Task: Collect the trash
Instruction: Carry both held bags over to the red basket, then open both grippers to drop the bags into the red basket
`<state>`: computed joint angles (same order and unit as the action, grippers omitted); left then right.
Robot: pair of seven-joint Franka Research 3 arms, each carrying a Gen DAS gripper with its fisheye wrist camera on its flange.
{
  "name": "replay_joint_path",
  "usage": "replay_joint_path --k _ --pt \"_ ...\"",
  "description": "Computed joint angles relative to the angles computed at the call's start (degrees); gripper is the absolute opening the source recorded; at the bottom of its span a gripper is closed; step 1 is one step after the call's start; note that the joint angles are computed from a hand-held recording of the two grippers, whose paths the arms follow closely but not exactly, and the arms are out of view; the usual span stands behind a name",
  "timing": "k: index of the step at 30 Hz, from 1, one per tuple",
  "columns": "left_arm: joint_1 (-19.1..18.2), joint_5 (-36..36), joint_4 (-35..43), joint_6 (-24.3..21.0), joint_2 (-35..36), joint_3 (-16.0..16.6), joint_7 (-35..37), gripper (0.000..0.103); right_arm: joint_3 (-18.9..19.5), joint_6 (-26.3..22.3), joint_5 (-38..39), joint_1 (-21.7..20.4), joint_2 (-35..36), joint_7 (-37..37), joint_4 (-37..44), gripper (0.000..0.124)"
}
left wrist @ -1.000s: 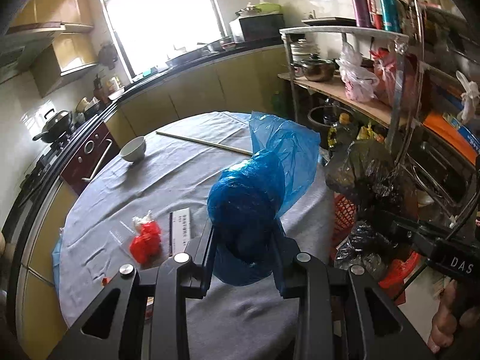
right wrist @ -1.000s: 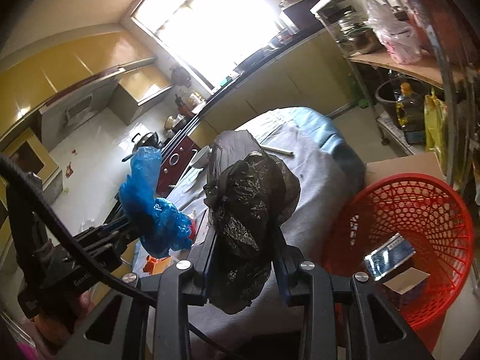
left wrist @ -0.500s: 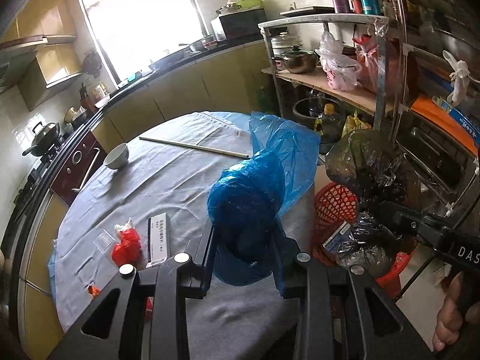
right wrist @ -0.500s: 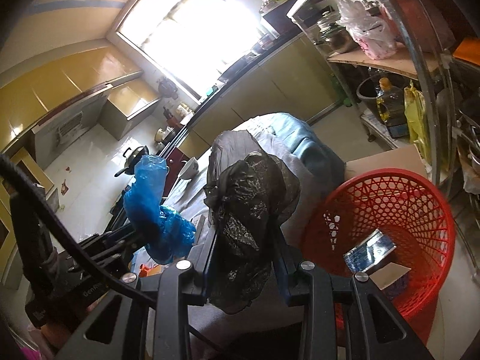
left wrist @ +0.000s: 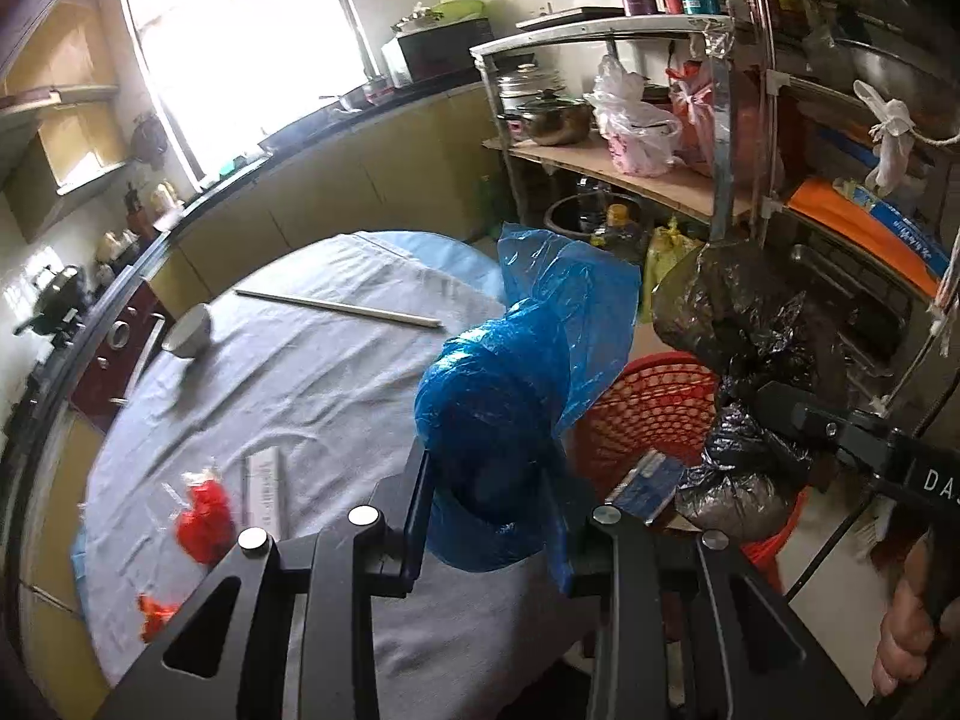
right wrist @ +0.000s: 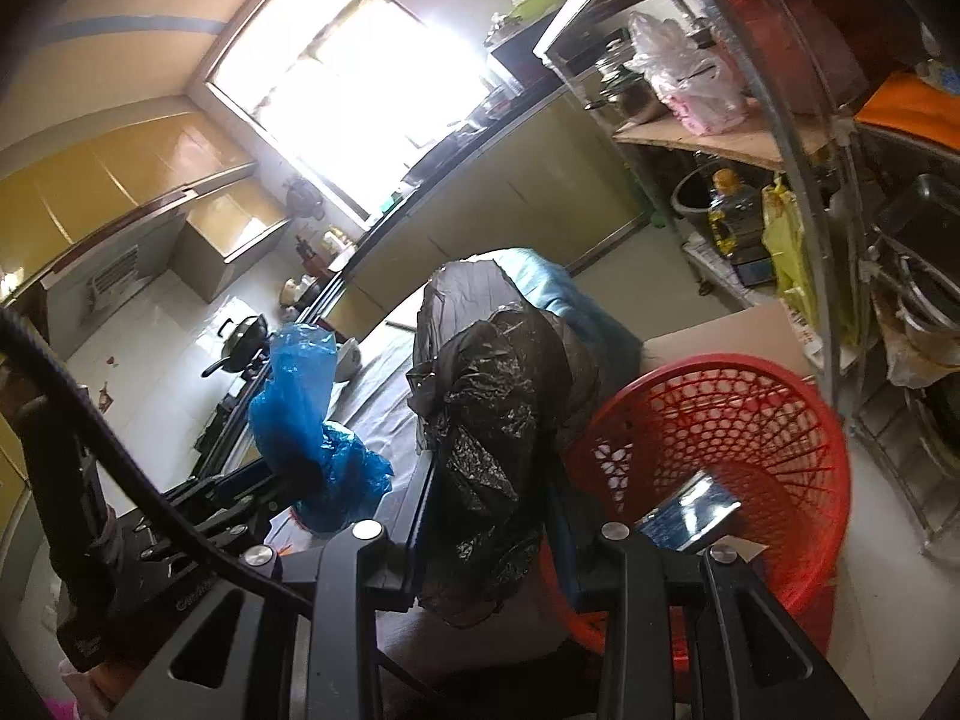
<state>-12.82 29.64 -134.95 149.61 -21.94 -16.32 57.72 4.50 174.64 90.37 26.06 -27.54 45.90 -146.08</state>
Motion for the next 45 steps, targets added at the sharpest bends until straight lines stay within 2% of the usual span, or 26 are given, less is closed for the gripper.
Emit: replay_joint_path --k 3,5,8,13,20,22,25,28,29,31,34,39,45 --pt "-2.1 -4.6 0.4 2.1 2.2 2.0 2.9 0.034 0.0 1.6 -2.7 -0.7 -0.6 2.7 -1.0 0.036" --pt "-3.5 -8.4 0.4 4.0 3.6 3.3 5.3 0.034 0.6 3.6 -8.0 -1.7 -0.9 7.6 -2.3 0.036" --pt "-4.5 -12.2 0.8 5.3 5.8 3.7 7.4 0.034 1.5 4.2 -15.5 -4.0 -1.3 15.1 -4.3 0.036" --pt "-6.2 -18.9 1.8 5.9 8.9 4.1 11.8 0.034 1.3 4.1 -22.8 -5.9 -1.4 22.8 -6.6 0.036" --pt "-7.3 -25.1 3.9 6.4 12.5 3.7 15.5 0.038 -2.6 4.4 -27.9 -3.8 0.0 28.3 -8.0 0.037" --pt "-6.9 -24.9 4.5 6.4 13.2 3.2 15.4 0.039 -4.8 4.0 -28.5 -2.2 0.4 29.1 -8.2 0.038" --pt "-6.5 -24.5 4.1 6.8 12.8 2.9 15.7 0.05 -8.1 3.6 -29.2 0.5 1.2 30.2 -8.2 0.038" --pt "-5.9 -22.5 2.7 7.8 11.2 2.7 14.8 0.052 -10.5 4.4 -30.1 2.7 0.8 31.0 -8.6 0.039" --pt "-5.8 -22.3 2.1 7.7 10.4 2.9 14.9 0.053 -11.2 4.9 -30.2 3.6 0.5 31.0 -8.7 0.045" --pt "-5.4 -21.8 0.8 8.0 8.6 3.2 14.5 0.057 -10.5 6.0 -31.9 3.0 0.0 32.9 -9.1 0.059" --pt "-4.7 -20.4 -1.4 8.3 5.7 3.4 13.2 0.063 -11.8 8.3 -33.4 5.3 -0.6 34.0 -9.4 0.059" --pt "-3.2 -17.5 -5.1 7.0 0.1 3.7 11.2 0.067 -8.4 7.7 -39.0 2.9 -0.7 38.5 -9.1 0.059" --pt "-0.9 -14.7 -9.9 6.0 -7.4 4.0 7.7 0.069 -8.3 6.8 -44.2 4.6 0.5 42.1 -7.8 0.059"
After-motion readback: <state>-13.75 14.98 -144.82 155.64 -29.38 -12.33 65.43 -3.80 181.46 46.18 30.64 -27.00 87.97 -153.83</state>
